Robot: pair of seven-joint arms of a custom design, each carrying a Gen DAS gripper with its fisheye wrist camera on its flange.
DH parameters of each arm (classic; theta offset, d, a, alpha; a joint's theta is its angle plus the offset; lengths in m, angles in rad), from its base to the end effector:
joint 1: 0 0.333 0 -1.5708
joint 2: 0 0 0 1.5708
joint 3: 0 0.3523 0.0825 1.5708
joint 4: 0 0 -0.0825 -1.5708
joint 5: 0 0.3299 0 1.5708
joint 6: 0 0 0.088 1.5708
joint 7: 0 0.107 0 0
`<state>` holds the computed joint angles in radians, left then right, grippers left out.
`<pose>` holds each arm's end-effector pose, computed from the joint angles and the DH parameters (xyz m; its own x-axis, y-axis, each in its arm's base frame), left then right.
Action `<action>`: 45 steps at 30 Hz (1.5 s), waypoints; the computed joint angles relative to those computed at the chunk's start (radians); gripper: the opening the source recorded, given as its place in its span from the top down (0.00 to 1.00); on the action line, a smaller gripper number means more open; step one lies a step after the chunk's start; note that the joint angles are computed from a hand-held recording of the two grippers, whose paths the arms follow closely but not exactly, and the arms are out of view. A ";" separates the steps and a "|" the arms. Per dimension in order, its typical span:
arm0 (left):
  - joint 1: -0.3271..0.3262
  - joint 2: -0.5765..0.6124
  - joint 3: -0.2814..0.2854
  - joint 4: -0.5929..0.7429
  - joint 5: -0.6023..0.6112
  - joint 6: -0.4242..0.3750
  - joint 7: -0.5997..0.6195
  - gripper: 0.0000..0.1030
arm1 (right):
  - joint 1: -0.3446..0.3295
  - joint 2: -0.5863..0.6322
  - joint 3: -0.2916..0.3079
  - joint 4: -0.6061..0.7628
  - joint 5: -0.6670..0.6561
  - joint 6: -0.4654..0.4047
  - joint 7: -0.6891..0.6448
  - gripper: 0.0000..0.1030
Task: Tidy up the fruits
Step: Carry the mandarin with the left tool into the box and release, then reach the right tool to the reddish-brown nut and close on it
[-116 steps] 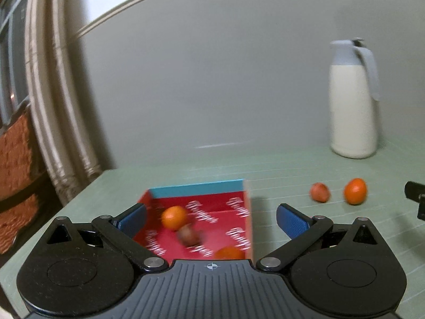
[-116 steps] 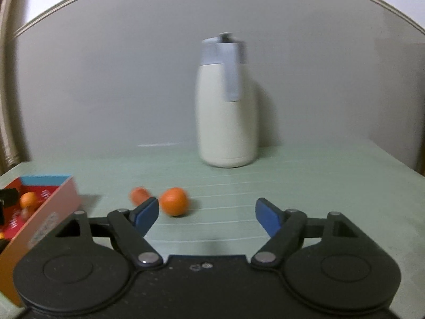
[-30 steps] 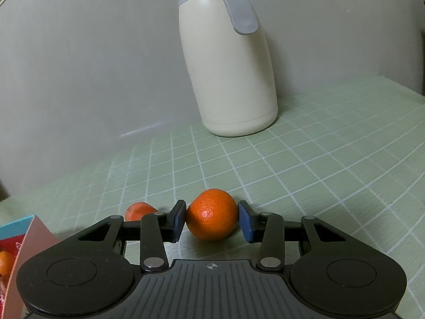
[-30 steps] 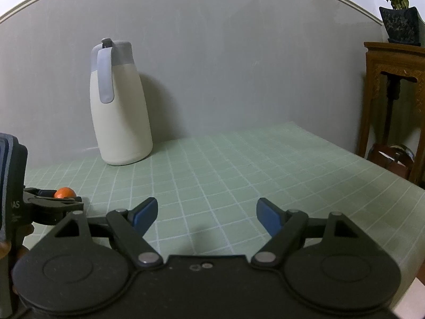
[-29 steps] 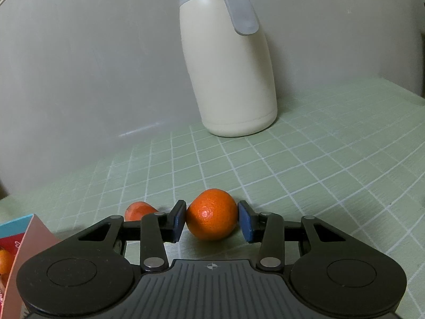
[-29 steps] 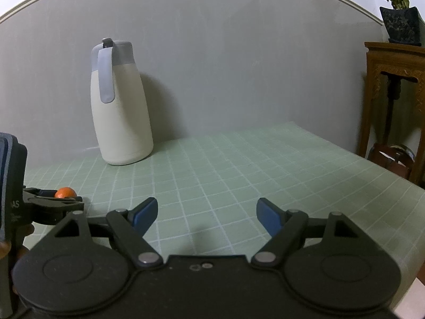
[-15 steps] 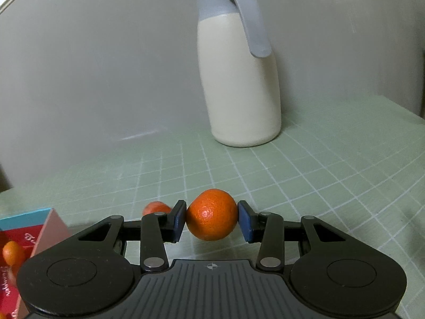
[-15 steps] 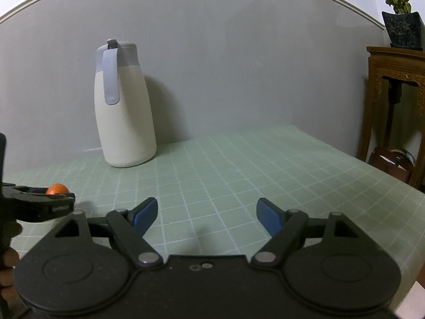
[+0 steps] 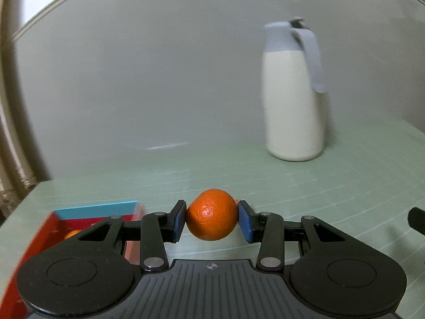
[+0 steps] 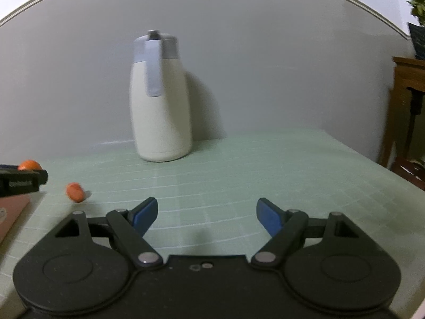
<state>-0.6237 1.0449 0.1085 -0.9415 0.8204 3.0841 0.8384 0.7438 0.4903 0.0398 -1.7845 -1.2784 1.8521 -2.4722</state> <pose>0.6441 -0.4888 0.3828 -0.5294 -0.8269 -0.1894 -0.2777 0.3799 -0.8824 0.4915 0.3789 0.3619 -0.6907 -0.7230 -0.0140 -0.2862 0.2910 -0.9129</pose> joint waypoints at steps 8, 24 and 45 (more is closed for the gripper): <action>-0.044 -0.094 0.218 -0.150 0.125 0.082 -0.282 0.59 | 0.007 0.066 -0.022 0.104 -0.023 0.065 -0.085 0.21; 0.079 -0.104 0.143 -0.160 0.269 -0.103 -0.416 0.59 | 0.043 0.172 -0.093 0.274 -0.032 0.196 -0.220 0.21; 0.185 -0.045 -0.032 -0.088 0.029 -0.227 -0.125 0.59 | 0.072 0.285 -0.173 0.448 0.014 0.314 -0.343 0.21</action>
